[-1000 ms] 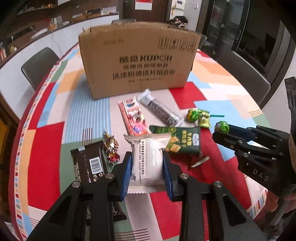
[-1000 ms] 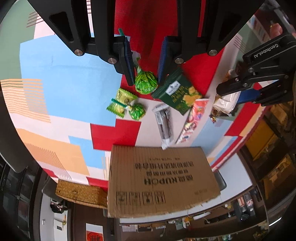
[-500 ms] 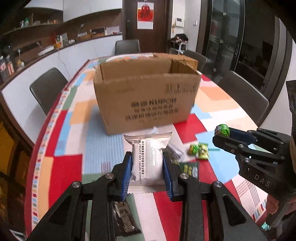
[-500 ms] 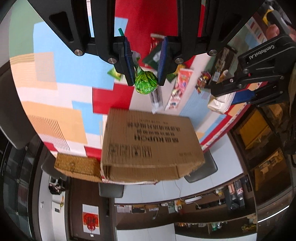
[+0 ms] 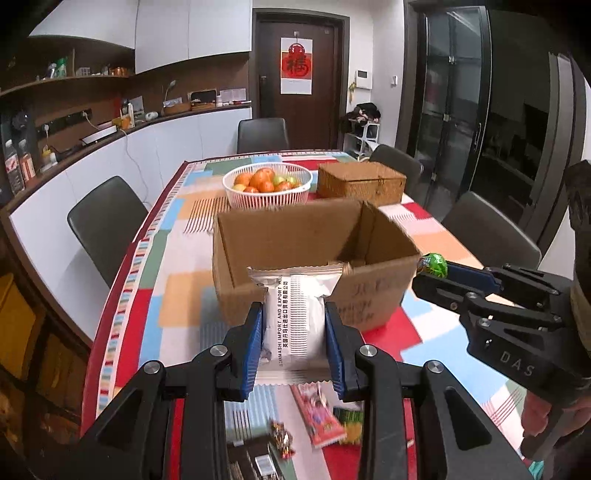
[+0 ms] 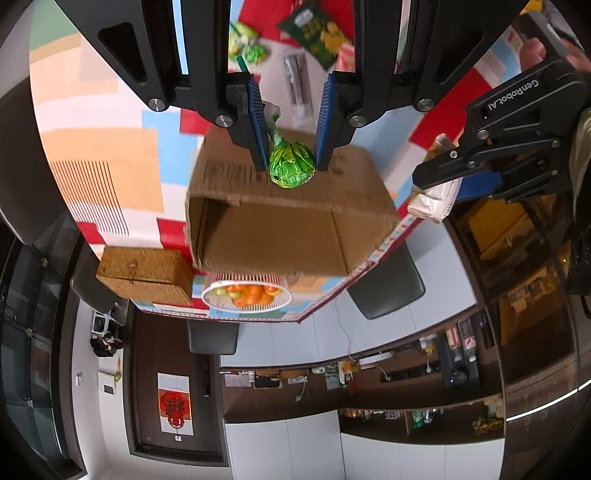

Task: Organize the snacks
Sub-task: 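Carry the lollipop and wafer pack into the box and release both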

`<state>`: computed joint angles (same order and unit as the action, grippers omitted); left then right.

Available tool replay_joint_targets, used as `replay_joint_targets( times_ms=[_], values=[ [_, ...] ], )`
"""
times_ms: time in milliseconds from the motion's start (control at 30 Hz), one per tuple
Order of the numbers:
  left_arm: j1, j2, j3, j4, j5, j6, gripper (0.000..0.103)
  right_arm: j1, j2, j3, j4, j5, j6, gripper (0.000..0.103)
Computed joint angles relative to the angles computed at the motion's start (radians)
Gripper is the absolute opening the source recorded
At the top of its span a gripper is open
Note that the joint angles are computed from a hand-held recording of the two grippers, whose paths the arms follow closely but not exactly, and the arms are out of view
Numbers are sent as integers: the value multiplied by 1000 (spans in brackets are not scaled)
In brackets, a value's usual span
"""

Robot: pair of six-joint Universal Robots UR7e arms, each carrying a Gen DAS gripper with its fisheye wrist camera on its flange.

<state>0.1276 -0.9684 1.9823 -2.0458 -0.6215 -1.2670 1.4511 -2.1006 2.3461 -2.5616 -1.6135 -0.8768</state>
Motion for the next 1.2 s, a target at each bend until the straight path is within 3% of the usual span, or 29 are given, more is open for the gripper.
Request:
replay_joint_targets(
  times_ms=[300, 633, 833, 900, 933, 967, 1200],
  values=[
    [101, 20, -93, -50, 8, 147, 32, 100, 186, -133, -24, -53, 95, 27],
    [206, 71, -193, -77, -43, 257, 32, 147, 383, -283, 12, -142, 188, 27],
    [235, 88, -232, -35, -44, 246, 35, 157, 435, -319, 23, -181, 217, 27],
    [231, 86, -230, -18, -27, 230, 54, 164, 449, -323, 4, -197, 210, 29],
    [223, 82, -222, -9, -11, 213, 57, 170, 455, -324, -6, -212, 209, 41],
    [216, 78, -218, 13, 1, 191, 58, 174, 456, -320, -25, -226, 210, 51],
    [159, 42, -171, 83, 21, 85, 58, 174, 384, -261, -61, -216, 143, 52]
  ],
)
